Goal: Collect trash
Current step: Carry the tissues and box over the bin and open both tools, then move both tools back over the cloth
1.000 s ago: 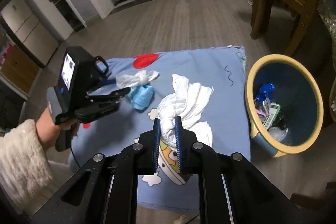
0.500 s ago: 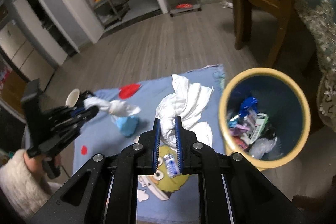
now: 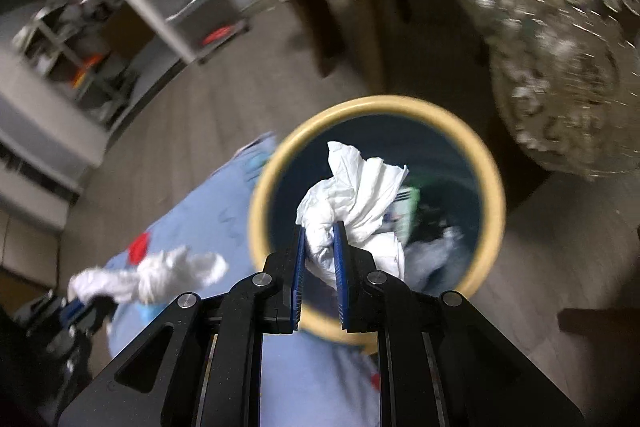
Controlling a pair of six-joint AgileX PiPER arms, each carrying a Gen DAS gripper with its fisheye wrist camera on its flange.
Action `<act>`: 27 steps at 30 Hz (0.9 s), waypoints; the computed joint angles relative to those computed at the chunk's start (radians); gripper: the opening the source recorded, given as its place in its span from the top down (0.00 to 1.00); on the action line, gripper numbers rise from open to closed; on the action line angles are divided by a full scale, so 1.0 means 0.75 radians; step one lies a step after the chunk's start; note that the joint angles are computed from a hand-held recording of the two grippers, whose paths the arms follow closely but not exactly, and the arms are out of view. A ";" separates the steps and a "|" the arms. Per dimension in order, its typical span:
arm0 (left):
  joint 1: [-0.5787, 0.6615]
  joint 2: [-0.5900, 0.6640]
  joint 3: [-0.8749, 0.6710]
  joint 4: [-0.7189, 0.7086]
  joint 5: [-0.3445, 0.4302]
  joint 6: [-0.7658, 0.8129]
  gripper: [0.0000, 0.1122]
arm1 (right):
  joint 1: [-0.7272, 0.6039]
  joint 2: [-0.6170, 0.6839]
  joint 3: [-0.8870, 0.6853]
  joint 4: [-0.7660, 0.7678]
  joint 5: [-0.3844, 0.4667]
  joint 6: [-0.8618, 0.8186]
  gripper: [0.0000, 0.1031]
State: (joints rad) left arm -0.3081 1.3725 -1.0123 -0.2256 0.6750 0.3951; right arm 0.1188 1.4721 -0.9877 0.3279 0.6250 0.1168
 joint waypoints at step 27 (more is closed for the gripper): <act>-0.005 -0.020 -0.013 0.140 -0.058 -0.210 0.28 | -0.003 -0.096 0.011 -0.150 -0.048 0.076 0.09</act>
